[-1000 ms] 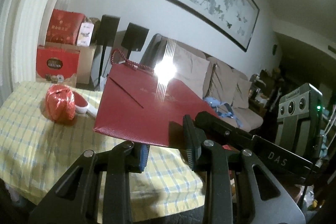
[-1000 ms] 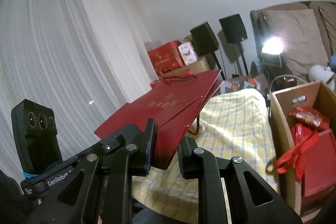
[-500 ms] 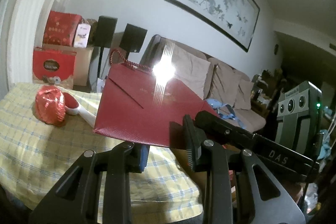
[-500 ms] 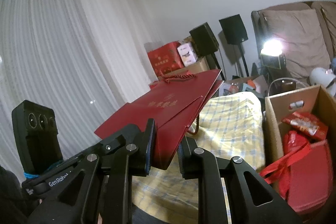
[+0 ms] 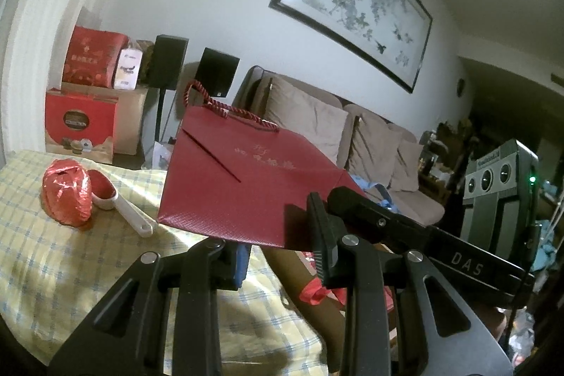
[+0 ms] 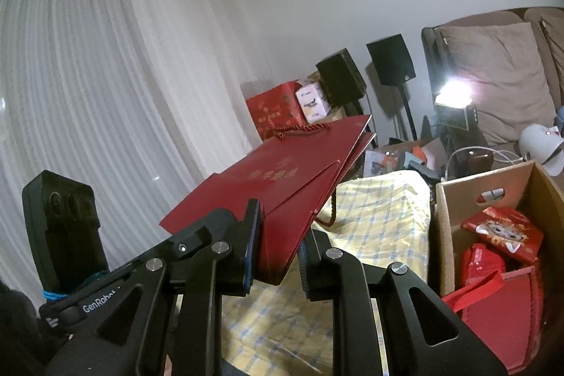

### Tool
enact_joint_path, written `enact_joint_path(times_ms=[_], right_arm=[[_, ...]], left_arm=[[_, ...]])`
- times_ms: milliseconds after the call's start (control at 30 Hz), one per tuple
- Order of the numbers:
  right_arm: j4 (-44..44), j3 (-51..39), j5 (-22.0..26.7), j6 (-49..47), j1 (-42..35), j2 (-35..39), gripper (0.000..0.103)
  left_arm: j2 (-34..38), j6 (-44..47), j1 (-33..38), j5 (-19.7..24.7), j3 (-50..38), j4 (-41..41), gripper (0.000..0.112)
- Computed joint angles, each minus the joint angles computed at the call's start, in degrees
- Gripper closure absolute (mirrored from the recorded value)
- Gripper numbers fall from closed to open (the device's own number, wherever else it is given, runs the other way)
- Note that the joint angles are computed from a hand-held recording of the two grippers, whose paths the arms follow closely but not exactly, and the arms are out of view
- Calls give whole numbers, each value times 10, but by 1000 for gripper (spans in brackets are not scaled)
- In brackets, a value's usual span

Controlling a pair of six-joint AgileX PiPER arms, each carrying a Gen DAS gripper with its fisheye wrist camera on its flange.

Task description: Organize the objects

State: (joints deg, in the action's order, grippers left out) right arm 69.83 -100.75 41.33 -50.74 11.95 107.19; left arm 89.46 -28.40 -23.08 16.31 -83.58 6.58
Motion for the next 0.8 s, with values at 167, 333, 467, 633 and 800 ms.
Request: enact_joint_path(times_ms=[167, 333, 467, 633, 800], right_arm=[[3, -1, 2, -7, -7, -1, 84], [-3, -5, 3, -3, -12, 1, 84], [-5, -10, 8, 1, -20, 5, 84], [6, -9, 12, -5, -31, 10, 84], [-4, -11, 13, 5, -37, 13, 84]], left_arm=[[7, -11, -7, 0, -9, 16, 84], [21, 7, -8, 4, -27, -4, 84], [33, 7, -13, -3, -35, -3, 84], [50, 4, -16, -5, -48, -7, 84], [66, 16, -18, 3, -66, -18, 84]])
